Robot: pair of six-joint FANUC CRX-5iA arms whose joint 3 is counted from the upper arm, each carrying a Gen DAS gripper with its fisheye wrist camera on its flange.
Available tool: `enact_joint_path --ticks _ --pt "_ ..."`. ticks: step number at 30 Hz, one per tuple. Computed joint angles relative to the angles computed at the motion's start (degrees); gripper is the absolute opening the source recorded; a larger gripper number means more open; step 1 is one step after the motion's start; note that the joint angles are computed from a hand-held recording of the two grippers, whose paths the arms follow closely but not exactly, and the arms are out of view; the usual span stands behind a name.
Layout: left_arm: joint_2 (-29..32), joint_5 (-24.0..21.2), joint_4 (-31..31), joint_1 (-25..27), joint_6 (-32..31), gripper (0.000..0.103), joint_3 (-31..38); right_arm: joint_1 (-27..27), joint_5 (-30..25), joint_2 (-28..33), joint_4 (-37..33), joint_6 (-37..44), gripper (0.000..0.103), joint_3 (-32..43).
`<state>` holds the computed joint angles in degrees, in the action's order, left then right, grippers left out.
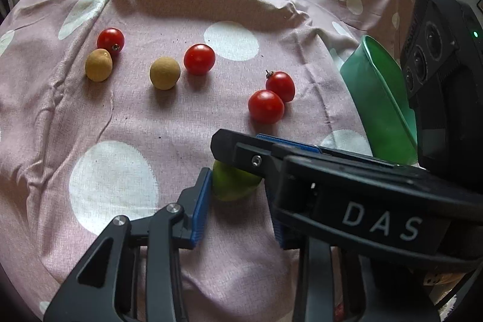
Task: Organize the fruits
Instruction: 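Close the right tool on the green round fruit and lift it, then carry the green fruit into the green bowl and open the right tool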
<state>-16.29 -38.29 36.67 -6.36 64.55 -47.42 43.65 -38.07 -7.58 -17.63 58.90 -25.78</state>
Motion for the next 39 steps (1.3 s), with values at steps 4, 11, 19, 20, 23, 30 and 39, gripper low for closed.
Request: enact_joint_path --ticks 4,11,19,20,23,30,39 --pt "-0.09 0.73 -1.80 -0.61 1.32 0.035 0.43 0.55 0.48 -0.17 1.16 -1.20 0.039 -0.43" --pt "-1.85 2.37 -2.00 -1.06 1.34 0.035 -0.13 2.79 2.77 -1.94 6.37 -5.85 0.039 -2.38" --pt "-6.65 4.92 -4.35 -2.31 3.16 0.035 -0.61 5.38 6.50 -6.94 13.19 -11.78 0.039 -6.17" --pt "-7.21 5.24 -4.63 -2.51 3.53 0.035 -0.56 5.67 6.98 -7.64 14.18 -12.62 0.039 -6.65" --pt "-8.84 6.43 -5.67 -3.44 4.52 0.035 -0.32 6.74 8.71 -10.20 18.51 -16.46 0.039 -8.72" --pt "-9.81 9.37 -12.23 -8.21 9.69 0.035 2.95 7.93 11.89 -16.91 30.44 -27.32 0.039 -14.64" --pt "-5.21 13.14 -15.67 -15.50 11.97 0.035 8.54 5.27 13.37 -25.39 45.22 -42.43 0.039 -22.18"
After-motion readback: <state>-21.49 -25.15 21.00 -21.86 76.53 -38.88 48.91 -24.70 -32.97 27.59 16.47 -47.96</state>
